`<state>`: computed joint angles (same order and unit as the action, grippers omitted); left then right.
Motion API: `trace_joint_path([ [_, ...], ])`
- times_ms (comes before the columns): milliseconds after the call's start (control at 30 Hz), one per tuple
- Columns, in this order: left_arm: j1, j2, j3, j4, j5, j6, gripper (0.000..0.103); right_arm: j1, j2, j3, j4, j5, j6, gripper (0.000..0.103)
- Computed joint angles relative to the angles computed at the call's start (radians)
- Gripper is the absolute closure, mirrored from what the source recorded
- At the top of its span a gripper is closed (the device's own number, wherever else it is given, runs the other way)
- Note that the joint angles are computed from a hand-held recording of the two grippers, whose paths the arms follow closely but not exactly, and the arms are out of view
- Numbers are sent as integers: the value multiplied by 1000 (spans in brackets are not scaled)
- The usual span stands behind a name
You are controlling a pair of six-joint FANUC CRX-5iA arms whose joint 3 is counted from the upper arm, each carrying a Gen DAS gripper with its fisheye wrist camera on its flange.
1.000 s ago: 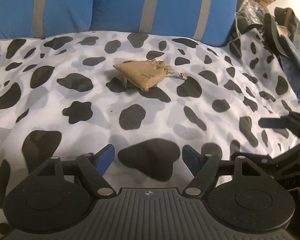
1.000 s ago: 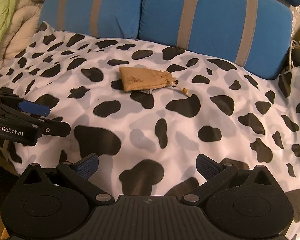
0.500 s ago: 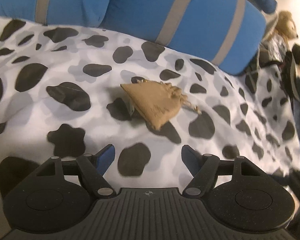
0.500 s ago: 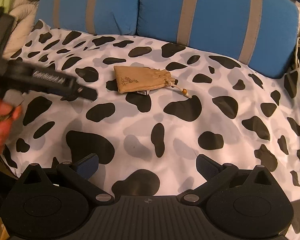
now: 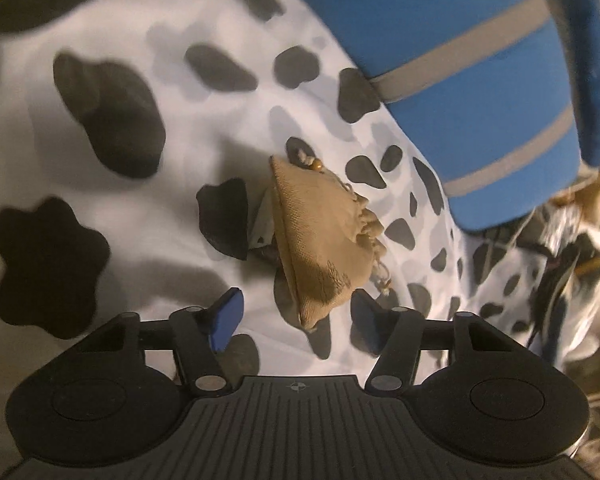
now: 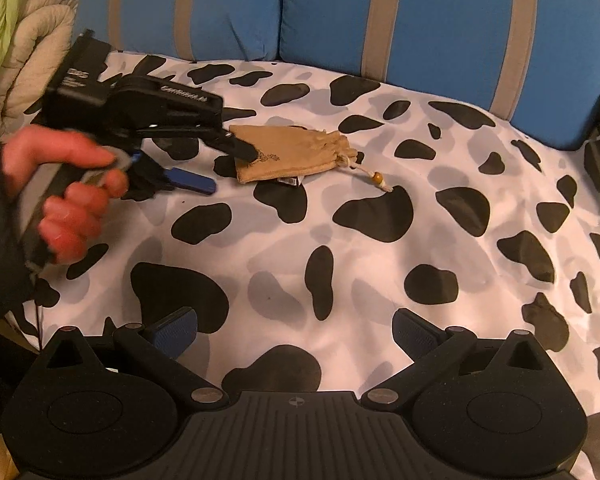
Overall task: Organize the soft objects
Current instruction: 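Grasp the tan drawstring pouch with the left tool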
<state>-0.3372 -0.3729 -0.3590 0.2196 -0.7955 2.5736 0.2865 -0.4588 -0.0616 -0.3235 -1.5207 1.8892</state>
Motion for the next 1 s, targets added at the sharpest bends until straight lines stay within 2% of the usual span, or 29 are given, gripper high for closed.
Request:
trace_joint_path([
  [200, 23, -25, -120, 146, 156, -26, 48, 9, 5, 3, -2, -15, -11, 0],
  [333, 26, -42, -145, 137, 196, 7, 50, 14, 4, 4, -8, -26, -16, 0],
  [400, 30, -53, -166, 153, 217, 5, 62, 18, 5, 4, -11, -35, -16, 0],
  [467, 30, -55, -170, 154, 220, 13, 65, 26, 5, 3, -7, -38, -21, 0],
  [600, 21, -57, -202, 182, 283, 18, 70, 32, 1, 5, -11, -39, -16, 0],
  [633, 18, -58, -215, 197, 302, 14, 73, 32, 1, 5, -10, -40, -14, 0],
  [700, 13, -67, -238, 224, 336, 21, 87, 32, 2, 3, -5, -38, -18, 0],
  [733, 12, -71, -243, 228, 345, 22, 89, 33, 4, 2, -1, -40, -22, 0],
  [767, 10, -74, -231, 193, 339, 50, 97, 33, 6, 1, 3, -40, -26, 0],
  [1000, -2, -59, -114, 62, 245, 50, 100, 26, 10, 4, 6, -33, -35, 0],
])
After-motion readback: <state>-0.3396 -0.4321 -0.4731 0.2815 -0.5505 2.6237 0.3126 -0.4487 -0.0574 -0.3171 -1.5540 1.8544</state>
